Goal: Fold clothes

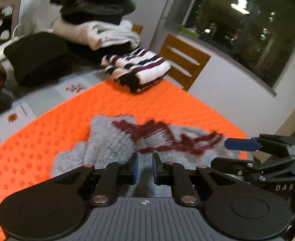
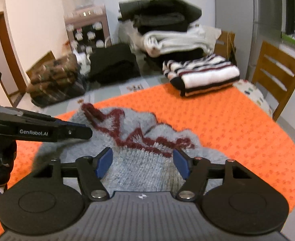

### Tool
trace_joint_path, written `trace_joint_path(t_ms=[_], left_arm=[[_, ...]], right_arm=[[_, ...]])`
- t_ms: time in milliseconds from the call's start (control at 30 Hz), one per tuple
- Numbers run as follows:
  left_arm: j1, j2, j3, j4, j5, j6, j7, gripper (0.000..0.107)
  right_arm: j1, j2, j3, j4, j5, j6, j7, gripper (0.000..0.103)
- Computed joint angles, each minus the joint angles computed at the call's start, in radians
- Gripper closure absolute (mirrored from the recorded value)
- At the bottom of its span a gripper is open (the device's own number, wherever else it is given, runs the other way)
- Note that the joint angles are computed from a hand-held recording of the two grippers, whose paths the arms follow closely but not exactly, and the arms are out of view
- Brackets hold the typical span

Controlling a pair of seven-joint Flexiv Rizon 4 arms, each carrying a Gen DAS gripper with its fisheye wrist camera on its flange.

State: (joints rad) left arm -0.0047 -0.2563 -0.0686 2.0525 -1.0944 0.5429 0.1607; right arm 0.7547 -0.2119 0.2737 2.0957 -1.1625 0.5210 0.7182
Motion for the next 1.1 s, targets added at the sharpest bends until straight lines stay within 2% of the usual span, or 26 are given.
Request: trace_joint_path(t_ms=[133, 233, 333, 433, 667, 800, 900, 967, 1033, 1100], left_arm=[[0.023, 0.058, 0.029, 0.04, 0.019, -0.063, 0.073, 0.082], [0.033, 0.084, 0.052, 0.065, 0.046, -0.084, 0.119, 0.081], [0.047, 0.087, 0.067, 0.068, 0.1, -0.125, 0.137, 0.082], [0.048, 0.082, 0.07, 0.076, 0.133, -0.117, 0.159, 0.083], [0.021, 0.024, 0.04, 0.068, 0.167, -0.028, 0.078, 0.086], [0.012, -0.006, 0.021, 0.059, 0.157, 0.004, 0.01, 0.09], [0.011, -0.006, 0.011, 0.068, 0.133, 0.017, 0.026, 0.091], [0.019, -0.002, 0.013, 0.074, 0.119, 0.004, 0.039, 0.09], [0.041, 0.007, 0.022, 0.072, 0.103, -0.052, 0.045, 0.089], [0.064, 0.016, 0.034, 0.067, 0.093, -0.113, 0.052, 0.083]], right_arm=[[0.037, 0.017, 0.033, -0.012, 0.033, -0.045, -0.026, 0.029], [0.062, 0.014, 0.05, -0.023, 0.072, -0.058, -0.041, 0.03], [0.066, 0.016, 0.05, -0.009, 0.079, -0.015, -0.007, 0.037], [0.061, 0.012, 0.046, 0.004, 0.096, 0.027, 0.014, 0.045], [0.02, -0.039, 0.012, 0.027, 0.152, 0.174, -0.018, 0.044], [0.018, -0.05, -0.006, 0.035, 0.145, 0.198, -0.019, 0.044], [0.017, -0.053, -0.014, 0.044, 0.129, 0.21, -0.003, 0.042], [0.024, -0.051, -0.013, 0.04, 0.124, 0.198, 0.019, 0.041], [0.031, -0.044, -0.014, 0.041, 0.108, 0.182, 0.049, 0.039], [0.043, -0.03, -0.009, 0.046, 0.083, 0.152, 0.1, 0.037]])
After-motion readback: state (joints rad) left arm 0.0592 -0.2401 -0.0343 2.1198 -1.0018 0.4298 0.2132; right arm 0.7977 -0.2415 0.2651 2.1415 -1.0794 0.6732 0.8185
